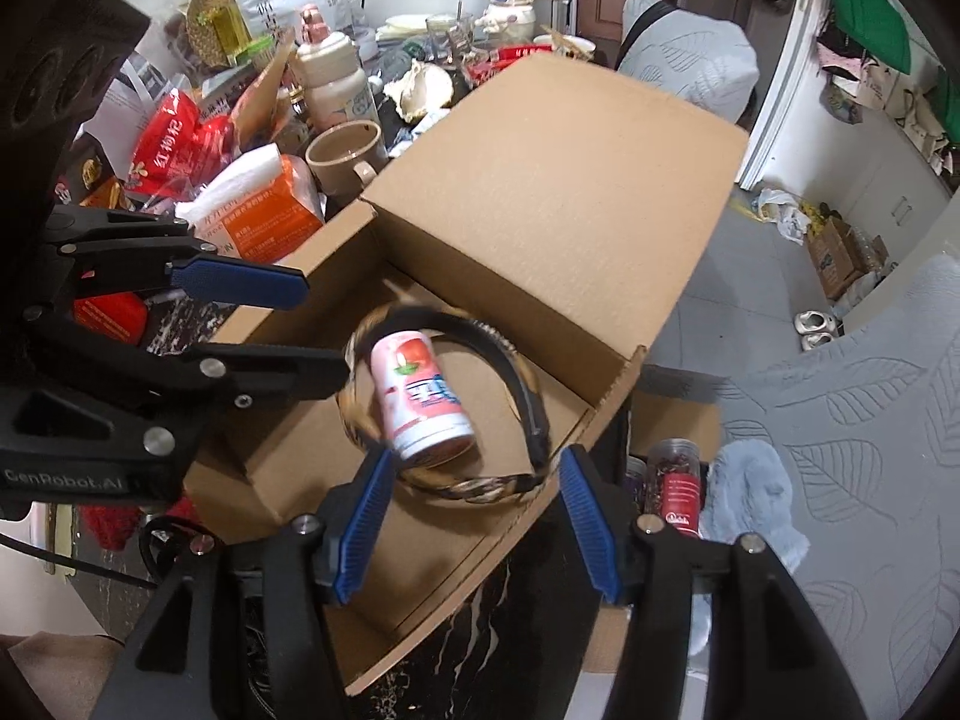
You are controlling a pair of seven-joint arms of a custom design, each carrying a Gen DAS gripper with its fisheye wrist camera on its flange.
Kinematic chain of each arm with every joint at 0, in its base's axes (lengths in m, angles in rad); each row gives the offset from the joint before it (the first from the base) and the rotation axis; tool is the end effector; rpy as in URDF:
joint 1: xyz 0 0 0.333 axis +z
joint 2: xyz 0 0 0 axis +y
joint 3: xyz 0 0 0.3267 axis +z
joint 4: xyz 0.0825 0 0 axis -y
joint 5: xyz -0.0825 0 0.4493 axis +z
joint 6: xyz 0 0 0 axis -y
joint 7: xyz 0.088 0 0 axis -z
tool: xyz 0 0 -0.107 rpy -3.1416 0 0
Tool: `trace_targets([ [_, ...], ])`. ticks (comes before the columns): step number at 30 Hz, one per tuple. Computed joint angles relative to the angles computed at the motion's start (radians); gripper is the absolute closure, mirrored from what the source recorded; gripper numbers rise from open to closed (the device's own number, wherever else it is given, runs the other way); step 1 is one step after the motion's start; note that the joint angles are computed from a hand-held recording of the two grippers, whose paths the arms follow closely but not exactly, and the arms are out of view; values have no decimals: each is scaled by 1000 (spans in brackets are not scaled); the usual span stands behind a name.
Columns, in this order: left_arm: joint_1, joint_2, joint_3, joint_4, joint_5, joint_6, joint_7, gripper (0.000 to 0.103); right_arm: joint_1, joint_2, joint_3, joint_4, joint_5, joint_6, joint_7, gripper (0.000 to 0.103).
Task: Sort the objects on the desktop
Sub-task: 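Open both tools to drop the headband and bottle into the box, then withdraw both tools from the box back toward the red socks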
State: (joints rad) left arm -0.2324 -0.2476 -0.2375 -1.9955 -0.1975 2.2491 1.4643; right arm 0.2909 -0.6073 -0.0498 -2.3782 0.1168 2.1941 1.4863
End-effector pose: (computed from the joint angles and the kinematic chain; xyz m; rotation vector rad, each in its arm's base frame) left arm 0.5157 -0.2819 0.6163 -1.7516 2.3404 -0.7378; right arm 0.4487 0.1117 0.5785 -2.1754 1.6372 -0.2336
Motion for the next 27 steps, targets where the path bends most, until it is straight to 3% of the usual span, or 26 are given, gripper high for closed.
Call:
trace_targets([
  [16,-8,-299,-32,-138,30,65,-81,41,21,-271,53,-92,-69,59,154,42],
  [27,-21,-530,-54,-277,29,5,-139,36,107,-454,92,-178,-90,51,257,40],
])
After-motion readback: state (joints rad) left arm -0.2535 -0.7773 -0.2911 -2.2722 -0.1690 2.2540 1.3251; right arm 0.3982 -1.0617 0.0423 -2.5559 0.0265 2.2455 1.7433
